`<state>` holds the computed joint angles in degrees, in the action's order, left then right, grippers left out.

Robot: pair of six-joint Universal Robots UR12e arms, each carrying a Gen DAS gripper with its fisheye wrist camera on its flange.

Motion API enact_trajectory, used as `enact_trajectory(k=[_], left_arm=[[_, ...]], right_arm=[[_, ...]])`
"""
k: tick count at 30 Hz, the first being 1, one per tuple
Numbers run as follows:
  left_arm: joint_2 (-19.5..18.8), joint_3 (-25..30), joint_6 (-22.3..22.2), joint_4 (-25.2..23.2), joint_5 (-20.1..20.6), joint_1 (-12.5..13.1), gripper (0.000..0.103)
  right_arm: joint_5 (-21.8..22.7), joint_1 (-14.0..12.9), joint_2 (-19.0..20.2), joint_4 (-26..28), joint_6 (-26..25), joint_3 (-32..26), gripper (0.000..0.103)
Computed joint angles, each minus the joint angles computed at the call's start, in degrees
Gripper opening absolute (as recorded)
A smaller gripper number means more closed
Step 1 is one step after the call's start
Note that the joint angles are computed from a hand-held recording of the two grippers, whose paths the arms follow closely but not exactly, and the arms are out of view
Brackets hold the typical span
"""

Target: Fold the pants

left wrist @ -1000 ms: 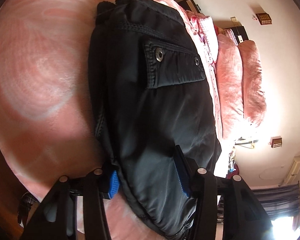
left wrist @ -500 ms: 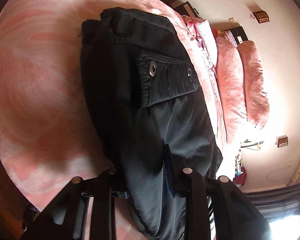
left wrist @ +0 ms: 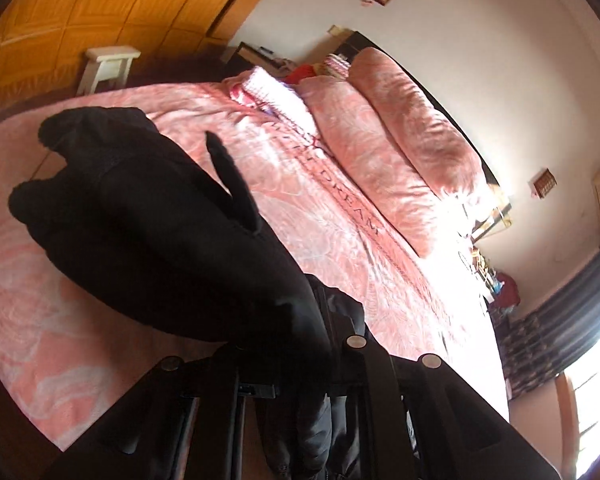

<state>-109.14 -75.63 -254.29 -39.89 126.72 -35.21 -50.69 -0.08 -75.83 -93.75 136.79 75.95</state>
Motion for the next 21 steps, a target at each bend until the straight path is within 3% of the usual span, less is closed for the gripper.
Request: enact_trajectory(k=[3, 9, 12, 21], left_arm=[[-1.77, 3.78, 5.65, -2.50, 1.61, -0.62, 0.012], [-6.05, 11.68, 20.46, -6.76, 3.81, -2.29, 0.012], [-8.24, 15.74, 25.38, -9.93, 3.57, -2.85, 0.013], [-15.97, 30.58, 39.47, -25.72, 3.13, -5.05, 0.016]], right_arm=[[2.09, -0.90, -0.17, 1.51, 0.05, -0.37, 0.056], [4.04, -2.92, -1.13, 0.12, 2.23, -0.26, 0.056], [4.63, -3.82, -1.26, -0.97, 4.46, -0.33, 0.057], [2.98, -4.86, -0.55, -3.95, 9.47, -0.36, 0.058]])
